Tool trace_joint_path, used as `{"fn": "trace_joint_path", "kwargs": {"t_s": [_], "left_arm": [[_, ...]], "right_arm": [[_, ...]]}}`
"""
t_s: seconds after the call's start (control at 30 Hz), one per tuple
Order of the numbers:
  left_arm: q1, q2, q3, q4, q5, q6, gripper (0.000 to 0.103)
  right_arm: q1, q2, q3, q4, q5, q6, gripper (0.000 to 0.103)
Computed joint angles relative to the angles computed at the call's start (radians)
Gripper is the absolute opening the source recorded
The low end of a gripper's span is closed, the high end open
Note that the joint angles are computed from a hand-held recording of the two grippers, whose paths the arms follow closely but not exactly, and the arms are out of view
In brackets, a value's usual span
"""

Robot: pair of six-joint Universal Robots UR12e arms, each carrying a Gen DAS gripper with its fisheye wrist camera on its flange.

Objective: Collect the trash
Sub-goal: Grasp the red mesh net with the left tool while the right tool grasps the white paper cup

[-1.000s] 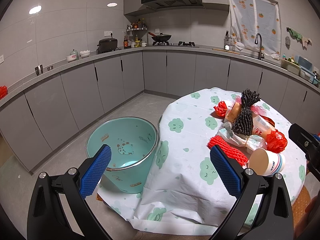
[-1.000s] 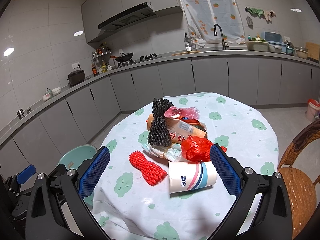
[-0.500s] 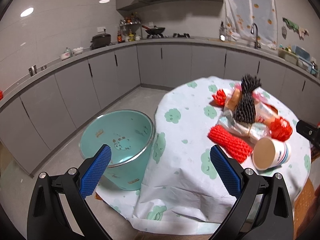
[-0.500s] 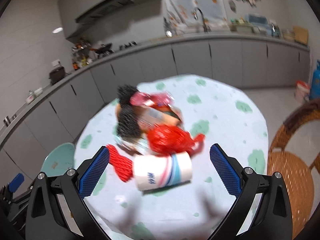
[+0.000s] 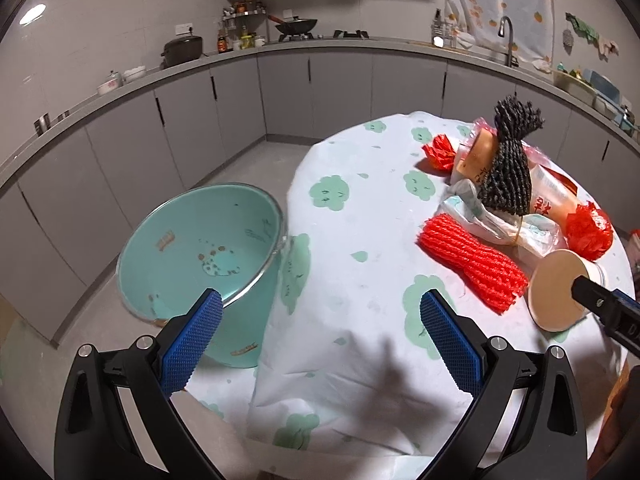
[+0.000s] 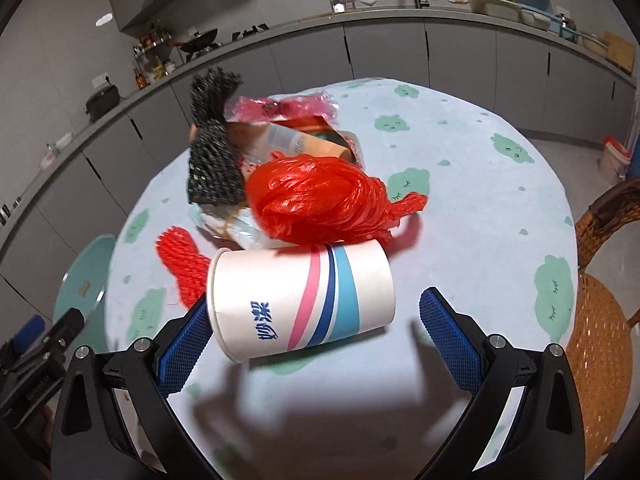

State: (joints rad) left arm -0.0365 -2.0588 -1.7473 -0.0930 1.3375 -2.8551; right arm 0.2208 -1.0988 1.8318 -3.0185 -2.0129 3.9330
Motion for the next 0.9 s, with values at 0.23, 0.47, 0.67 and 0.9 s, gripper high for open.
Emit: {"fn": "trace_joint_path", "kwargs": {"t_s": [0.23, 0.47, 0.67, 0.9], "left_arm": [[-0.028, -0.022, 0.045, -0.038, -0.007, 0.010, 0.097], [-0.057, -0.043, 0.103, -0.136, -0.049, -0.015, 0.097], [-0.089, -0.071, 0.151, -0.237, -0.046, -0.026, 0.097], [-0.096, -0.087, 0.167, -0.312, -0.088, 0.018, 0.068]], "right_arm": [[-0.026, 0.006, 0.012, -0.039, 0.082, -0.006, 0.087], [-0.006, -0.012, 0.013, -0.087, 0.020, -0.067, 0.057], [-0.025, -0.026, 0.025, -0.028, 0.043, -0.019, 0.057], [-0.053, -0.039, 0.054, -0.032, 0.141, 0.037, 0.032]]}}
